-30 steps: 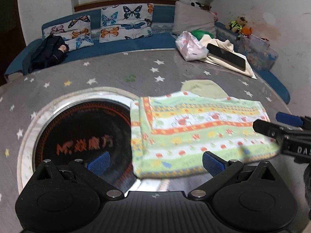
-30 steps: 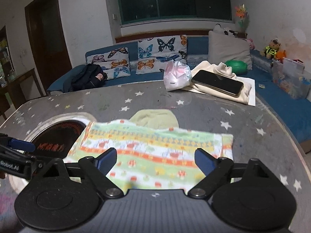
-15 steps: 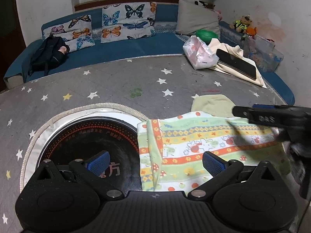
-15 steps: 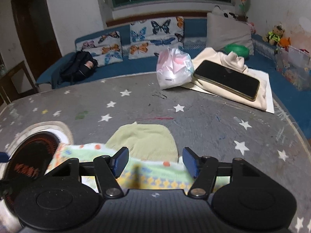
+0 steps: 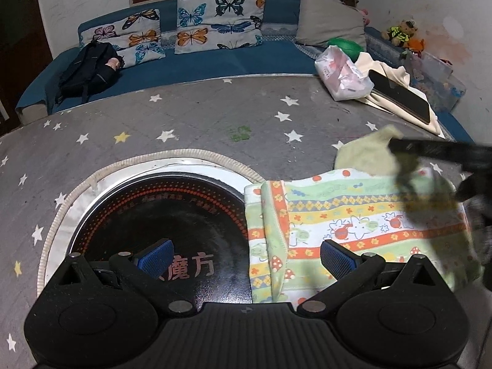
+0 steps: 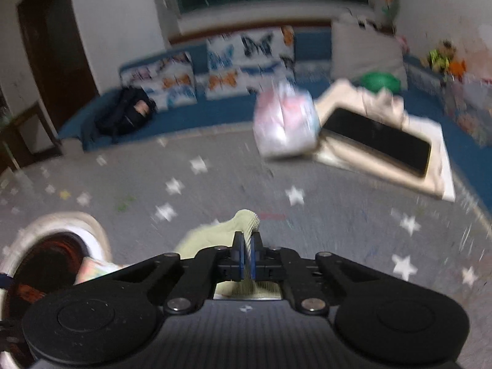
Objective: Fold clothes
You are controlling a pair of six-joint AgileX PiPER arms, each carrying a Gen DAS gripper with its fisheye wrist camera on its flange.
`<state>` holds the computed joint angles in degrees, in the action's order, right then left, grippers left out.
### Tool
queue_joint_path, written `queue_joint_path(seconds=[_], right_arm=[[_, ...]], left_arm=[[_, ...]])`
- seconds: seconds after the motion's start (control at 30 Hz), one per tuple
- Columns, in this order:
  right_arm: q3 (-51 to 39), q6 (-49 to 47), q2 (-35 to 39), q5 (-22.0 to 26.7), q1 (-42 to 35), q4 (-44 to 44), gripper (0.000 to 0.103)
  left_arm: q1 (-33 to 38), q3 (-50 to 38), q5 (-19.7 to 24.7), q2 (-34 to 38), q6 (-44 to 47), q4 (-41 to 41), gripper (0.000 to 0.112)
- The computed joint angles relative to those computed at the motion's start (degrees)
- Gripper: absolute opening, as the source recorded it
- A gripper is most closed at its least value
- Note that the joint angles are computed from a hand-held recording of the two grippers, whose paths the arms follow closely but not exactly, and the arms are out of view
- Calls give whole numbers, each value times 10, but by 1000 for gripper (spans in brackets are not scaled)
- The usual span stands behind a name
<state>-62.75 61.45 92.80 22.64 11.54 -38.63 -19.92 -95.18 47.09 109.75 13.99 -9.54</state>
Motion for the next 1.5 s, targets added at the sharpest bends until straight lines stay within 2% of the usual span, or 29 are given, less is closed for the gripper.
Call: queue_joint_path(seconds=[0.1, 0.27, 0.4, 0.57, 0.73, 0.9, 1.1, 1.13, 1.27, 1.4, 1.5], right_arm=[[12, 43, -59, -1, 18, -47, 3], [-10, 109, -142, 34, 68, -147, 2], [-29, 172, -198, 76, 128, -253, 2], [-39, 206, -246, 168, 242, -365, 2], [-24, 155, -265, 220, 299, -310, 3], [19, 137, -258, 249, 319, -238, 3], [57, 178, -272, 265, 342, -241, 3], [57, 194, -278, 281, 358, -257, 3], [68, 216, -306, 273, 362, -287, 3], [75, 157, -312, 282, 370, -228, 9], [89, 144, -308, 304, 398, -189, 9]], left_arm=[[-2, 10, -5, -12, -5, 1, 103], [-2, 23, -11, -34, -9, -4, 103], [3, 29, -12, -52, -11, -10, 103], [13, 29, -14, -66, -4, -25, 103], [14, 42, -17, -84, -5, -28, 103], [2, 65, -20, -104, 0, -27, 103], [-24, 79, -22, -114, 16, -32, 103], [-28, 81, -23, -115, 22, -38, 103], [-44, 97, -35, -122, 48, -53, 103], [-54, 114, -45, -125, 64, -62, 103], [-58, 124, -50, -125, 65, -60, 103]])
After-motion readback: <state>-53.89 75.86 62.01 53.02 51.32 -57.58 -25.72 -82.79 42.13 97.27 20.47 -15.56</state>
